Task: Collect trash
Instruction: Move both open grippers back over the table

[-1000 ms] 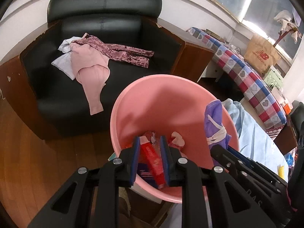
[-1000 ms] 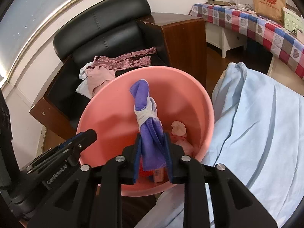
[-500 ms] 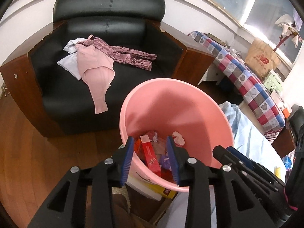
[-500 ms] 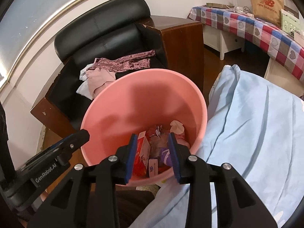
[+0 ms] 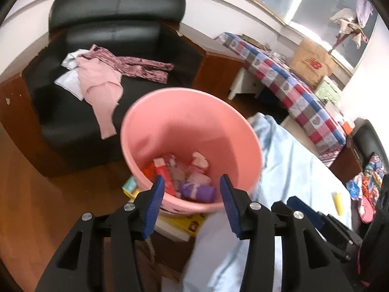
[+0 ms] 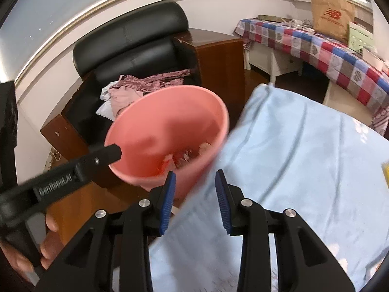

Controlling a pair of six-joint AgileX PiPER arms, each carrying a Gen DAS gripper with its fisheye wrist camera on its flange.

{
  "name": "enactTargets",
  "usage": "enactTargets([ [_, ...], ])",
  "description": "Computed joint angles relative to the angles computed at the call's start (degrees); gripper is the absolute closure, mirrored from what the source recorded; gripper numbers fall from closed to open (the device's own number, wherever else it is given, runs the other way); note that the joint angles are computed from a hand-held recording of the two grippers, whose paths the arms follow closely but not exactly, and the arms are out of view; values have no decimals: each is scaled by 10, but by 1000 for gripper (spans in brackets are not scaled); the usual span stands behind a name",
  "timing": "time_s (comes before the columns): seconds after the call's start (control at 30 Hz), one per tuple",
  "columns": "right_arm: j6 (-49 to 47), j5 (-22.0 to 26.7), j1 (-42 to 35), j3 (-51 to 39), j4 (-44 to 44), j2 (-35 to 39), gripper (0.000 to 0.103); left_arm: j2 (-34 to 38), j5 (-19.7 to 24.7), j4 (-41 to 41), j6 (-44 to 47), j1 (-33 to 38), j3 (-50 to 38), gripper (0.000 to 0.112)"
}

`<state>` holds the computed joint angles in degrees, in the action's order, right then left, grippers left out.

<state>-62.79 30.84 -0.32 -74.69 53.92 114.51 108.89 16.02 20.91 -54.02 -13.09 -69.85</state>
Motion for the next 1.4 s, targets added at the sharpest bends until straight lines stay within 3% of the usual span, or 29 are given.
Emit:
enactTargets([
  [0.17,-43,6,-43,51,16,-26,69,4,-8,-146,138,-14,-1,65],
  [0.27,-75,5,-70,82,29,-41,68,9,-8,-194,189,-30,-6,65],
  [0.53,-144,-3,-138,146,49,-73,67,25,-2,-250,271,-92,-29,65],
  [0.93,-238,-3,-260,197,69,-100,67,69,21,-258,329,-194,-98,65],
  [1.23,-281,28,-366,183,62,-92,67,138,78,-323,467,-264,-218,65],
  [1.4,-302,27,-419,167,64,-80,67,199,139,-392,570,-292,-326,65],
])
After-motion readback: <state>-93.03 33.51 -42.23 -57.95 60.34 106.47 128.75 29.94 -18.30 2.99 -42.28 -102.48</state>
